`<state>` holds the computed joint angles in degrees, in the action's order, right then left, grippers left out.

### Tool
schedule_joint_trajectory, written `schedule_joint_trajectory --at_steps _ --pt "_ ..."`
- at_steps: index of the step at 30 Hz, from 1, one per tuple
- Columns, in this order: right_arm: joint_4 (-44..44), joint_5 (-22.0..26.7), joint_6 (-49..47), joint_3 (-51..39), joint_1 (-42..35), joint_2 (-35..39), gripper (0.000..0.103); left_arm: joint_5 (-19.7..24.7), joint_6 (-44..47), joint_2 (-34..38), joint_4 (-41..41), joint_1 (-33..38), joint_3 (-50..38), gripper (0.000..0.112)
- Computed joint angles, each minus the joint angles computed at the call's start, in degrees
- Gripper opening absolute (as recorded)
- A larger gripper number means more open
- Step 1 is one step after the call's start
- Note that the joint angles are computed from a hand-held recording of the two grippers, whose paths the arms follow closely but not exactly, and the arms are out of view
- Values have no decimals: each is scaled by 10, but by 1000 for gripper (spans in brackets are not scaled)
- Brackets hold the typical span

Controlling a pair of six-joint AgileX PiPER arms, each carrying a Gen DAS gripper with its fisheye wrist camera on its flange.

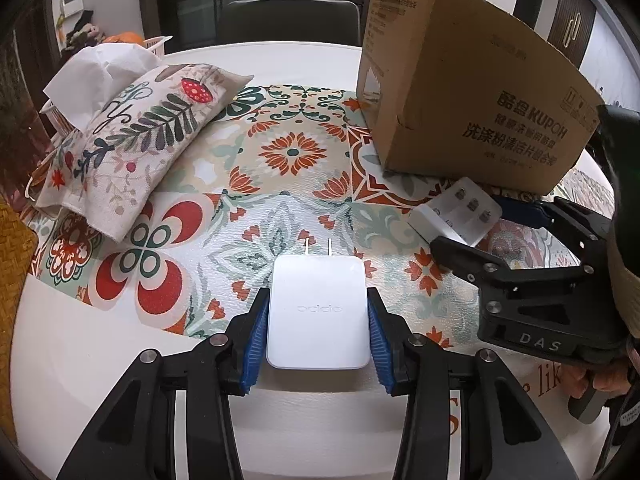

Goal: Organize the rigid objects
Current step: 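Grasp the white OPPO adapter with the left gripper while the right grasps the battery charger, then carry the adapter and battery charger into the box and open both grippers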

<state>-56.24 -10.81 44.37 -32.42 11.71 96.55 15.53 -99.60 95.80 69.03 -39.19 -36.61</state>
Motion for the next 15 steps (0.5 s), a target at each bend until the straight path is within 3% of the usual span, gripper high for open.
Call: schedule_joint_trajectory --at_steps 9,15 --pt "152 20 -128 33 18 -58 77 12 -25 -30 7 -18 13 44" --pt "104 23 -76 57 6 -103 77 34 -26 -56 6 -35 14 44"
